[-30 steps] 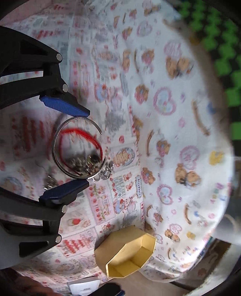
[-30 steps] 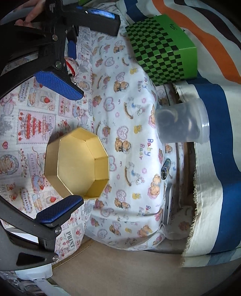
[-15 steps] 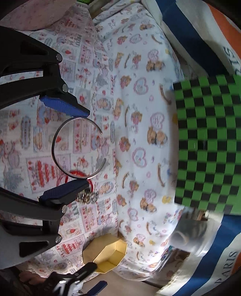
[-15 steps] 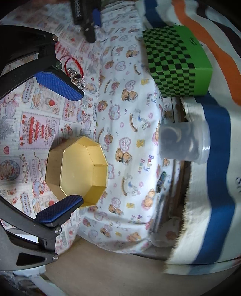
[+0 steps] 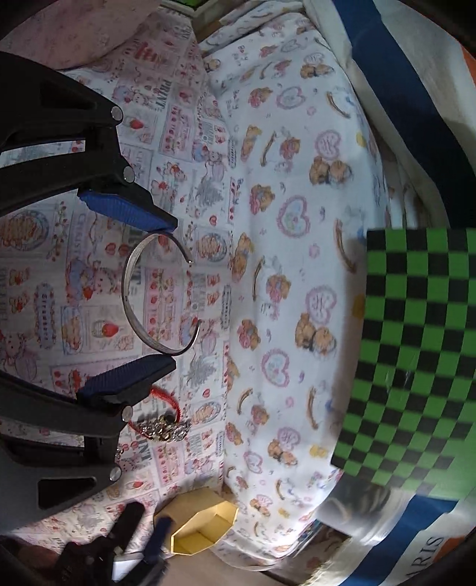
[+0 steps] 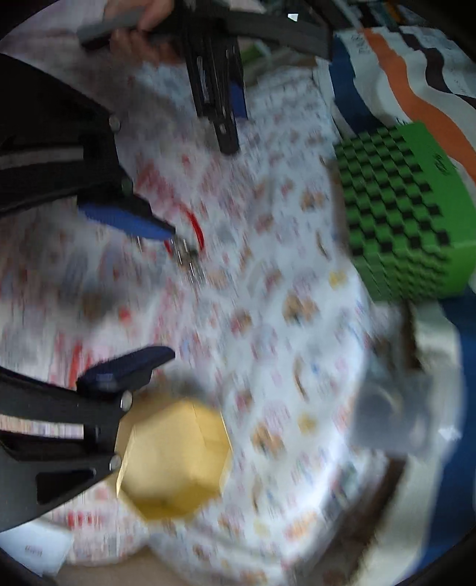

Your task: Organize jewelry

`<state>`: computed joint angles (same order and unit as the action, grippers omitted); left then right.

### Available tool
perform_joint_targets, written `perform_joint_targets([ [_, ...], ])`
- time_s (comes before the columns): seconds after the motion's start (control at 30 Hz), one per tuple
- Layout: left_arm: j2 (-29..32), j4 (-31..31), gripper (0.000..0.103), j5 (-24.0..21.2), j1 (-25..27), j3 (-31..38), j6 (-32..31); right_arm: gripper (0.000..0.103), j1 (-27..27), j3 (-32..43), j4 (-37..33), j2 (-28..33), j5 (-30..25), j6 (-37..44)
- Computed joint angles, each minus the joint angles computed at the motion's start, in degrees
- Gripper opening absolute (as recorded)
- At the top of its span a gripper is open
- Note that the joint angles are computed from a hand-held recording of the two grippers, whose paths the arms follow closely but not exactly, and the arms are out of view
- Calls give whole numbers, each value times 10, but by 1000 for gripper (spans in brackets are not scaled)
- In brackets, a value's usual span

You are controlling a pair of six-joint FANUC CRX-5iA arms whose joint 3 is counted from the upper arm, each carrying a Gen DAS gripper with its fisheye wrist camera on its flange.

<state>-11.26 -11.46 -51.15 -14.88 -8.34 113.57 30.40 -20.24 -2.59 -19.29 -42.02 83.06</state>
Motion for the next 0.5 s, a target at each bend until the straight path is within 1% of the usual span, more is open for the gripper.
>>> perform_joint_targets([
  [0.03, -2, 6, 67, 2, 4, -3, 0, 45, -7, 21, -35, 15, -22, 27],
  [0.07, -3, 8, 67, 4, 7, -5, 1, 43, -7, 33, -52, 27, -36, 42],
  [0.1, -4, 9, 67, 4, 8, -6, 3, 37, -4, 41, -58, 38, -45, 51],
  [0.13, -4, 6, 67, 4, 8, -6, 5, 35, 3, 41, -51, 43, -46, 50],
  [0.17, -4, 1, 67, 2, 6, -5, 8, 35, 16, 37, -30, 50, -43, 35],
  [0.27, -3, -35, 67, -5, -10, 5, 26, 32, 32, 38, 2, 69, -47, 9],
  [0.3, -2, -46, 67, -9, -16, 9, 31, 30, 42, 33, 24, 74, -48, -10],
  [0.37, -1, -59, 67, -12, -24, 14, 38, 30, 60, 19, 77, 80, -44, -49],
  [0.4, -1, -62, 67, -11, -27, 15, 39, 29, 66, 10, 92, 77, -34, -56],
  [0.47, -2, -71, 67, -10, -34, 18, 43, 20, 65, 9, 89, 77, -33, -53],
  [0.5, -2, -75, 67, -10, -37, 19, 46, 17, 65, 7, 81, 75, -29, -49],
])
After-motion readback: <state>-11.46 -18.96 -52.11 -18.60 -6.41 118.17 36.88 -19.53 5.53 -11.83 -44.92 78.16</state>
